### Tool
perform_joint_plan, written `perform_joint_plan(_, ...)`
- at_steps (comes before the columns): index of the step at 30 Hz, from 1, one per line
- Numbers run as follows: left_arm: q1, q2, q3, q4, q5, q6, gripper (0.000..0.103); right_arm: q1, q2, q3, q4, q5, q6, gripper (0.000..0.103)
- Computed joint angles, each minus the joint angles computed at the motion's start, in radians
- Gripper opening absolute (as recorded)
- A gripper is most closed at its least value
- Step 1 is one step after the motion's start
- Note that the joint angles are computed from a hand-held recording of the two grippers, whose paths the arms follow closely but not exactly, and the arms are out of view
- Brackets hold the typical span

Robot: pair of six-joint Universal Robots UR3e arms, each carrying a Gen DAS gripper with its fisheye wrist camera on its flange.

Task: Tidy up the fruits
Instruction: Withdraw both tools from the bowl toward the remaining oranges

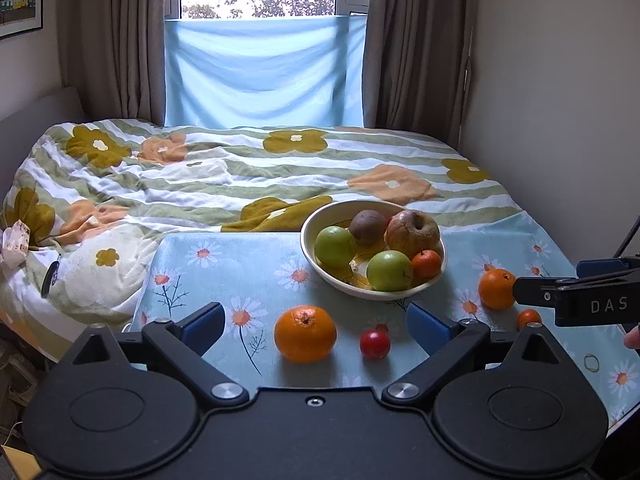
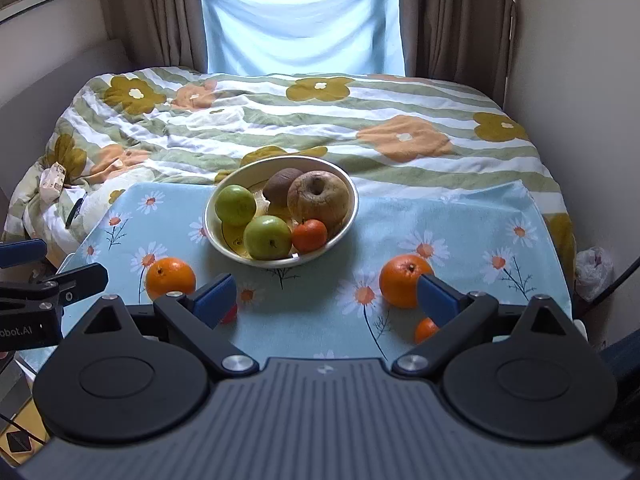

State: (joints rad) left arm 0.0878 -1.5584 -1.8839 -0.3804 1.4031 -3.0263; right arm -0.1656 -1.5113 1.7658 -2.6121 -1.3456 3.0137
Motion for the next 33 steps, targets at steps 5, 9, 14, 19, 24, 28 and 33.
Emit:
perform_joint_plan(5,0.015,0.02,-0.068,0.021,-0.025,0.042,0.099,-0.026,-0.07,0.126,-0.028,-0.012,0.04,0.103)
perform_joint_plan(9,0.027,-0.006,-0.108,0.075,-0.033,0.057,0.099,-0.043,-0.082,0.21,-0.089,-0.042,0.048,0.103)
perform_joint_plan(14,0.018,-0.091,-0.124,0.166,-0.02,0.068,0.099,-0.074,-0.048,0.276,-0.174,-0.048,0.053,0.103)
perform_joint_plan(19,0.0,-0.199,-0.086,0.224,0.015,0.075,0.099,-0.094,0.026,0.288,-0.251,-0.061,0.047,0.103)
perform_joint_plan(24,-0.015,-0.307,-0.013,0.253,0.035,0.074,0.097,-0.11,0.115,0.265,-0.309,-0.068,0.042,0.103)
perform_joint_plan(28,-0.036,-0.388,0.051,0.267,0.064,0.082,0.095,-0.117,0.185,0.249,-0.367,-0.071,0.05,0.103)
perform_joint_plan(33,-0.052,-0.463,0.131,0.236,0.087,0.091,0.087,-0.123,0.262,0.193,-0.373,-0.064,0.055,0.095)
